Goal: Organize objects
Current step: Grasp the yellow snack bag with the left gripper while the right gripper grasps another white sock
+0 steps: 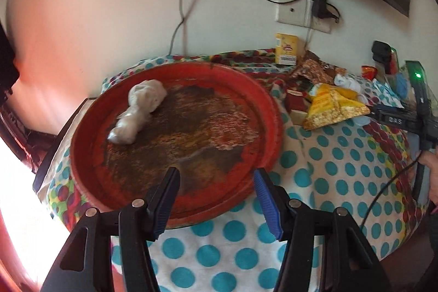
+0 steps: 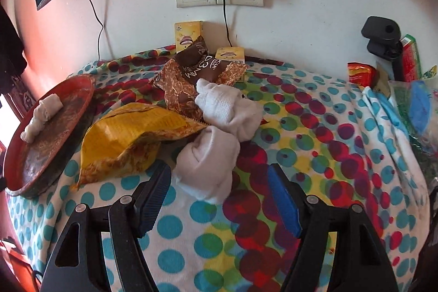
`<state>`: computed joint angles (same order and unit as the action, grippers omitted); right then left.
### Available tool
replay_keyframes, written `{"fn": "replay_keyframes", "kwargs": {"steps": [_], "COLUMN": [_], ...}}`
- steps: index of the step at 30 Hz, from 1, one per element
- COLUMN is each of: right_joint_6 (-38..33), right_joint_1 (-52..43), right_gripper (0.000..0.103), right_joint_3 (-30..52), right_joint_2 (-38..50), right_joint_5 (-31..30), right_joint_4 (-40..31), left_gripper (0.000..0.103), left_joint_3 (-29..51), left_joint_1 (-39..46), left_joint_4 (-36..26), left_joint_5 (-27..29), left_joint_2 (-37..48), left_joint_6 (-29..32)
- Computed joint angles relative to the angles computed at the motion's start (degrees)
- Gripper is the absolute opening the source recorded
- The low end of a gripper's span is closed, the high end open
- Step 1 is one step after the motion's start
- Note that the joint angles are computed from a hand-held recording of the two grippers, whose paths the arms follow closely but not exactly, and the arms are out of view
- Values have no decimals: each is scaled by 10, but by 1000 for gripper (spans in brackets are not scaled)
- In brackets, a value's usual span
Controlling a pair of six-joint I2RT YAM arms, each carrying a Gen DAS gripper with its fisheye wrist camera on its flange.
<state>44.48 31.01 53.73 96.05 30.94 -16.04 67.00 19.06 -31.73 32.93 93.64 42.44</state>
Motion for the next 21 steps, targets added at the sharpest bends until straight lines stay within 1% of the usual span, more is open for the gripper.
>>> {"fn": "replay_keyframes", "kwargs": {"steps": [2, 4, 5, 9, 10, 14, 17, 21], "right_joint_6": [-13, -31, -40, -68, -68, -68, -66, -70], "right_joint_1": [-11, -19, -20, -8, -7, -14, -30, -33], "right_gripper": [66, 53, 51, 46, 46, 45, 45, 44], "right_joint_3": [2, -2, 0, -5, -12, -53, -98, -97], "right_joint_2": [11, 15, 20, 22, 16, -23, -62, -61], "right_joint_5": [-13, -36, -39, -6, -1, 22, 3, -6], "right_joint_4": [16, 39, 44, 47, 48, 37, 61, 59], "left_gripper": [58, 58, 58, 58, 58, 58, 58, 58], "left_joint_3": [-11, -19, -22, -37, -45, -64, -79, -84], "left_joint_1": [-29, -64, -79, -147, -172, -228, -263, -308], "left_joint_4": [-11, -16, -16, 10, 23, 49, 76, 109], "left_joint_5": [8, 7, 11, -14, -34, -64, -80, -120], "left_joint_2": [-16, -27, -30, -38, -41, -44, -41, -23], "left_joint_6": [4, -2, -4, -20, -25, -28, -29, -34]}}
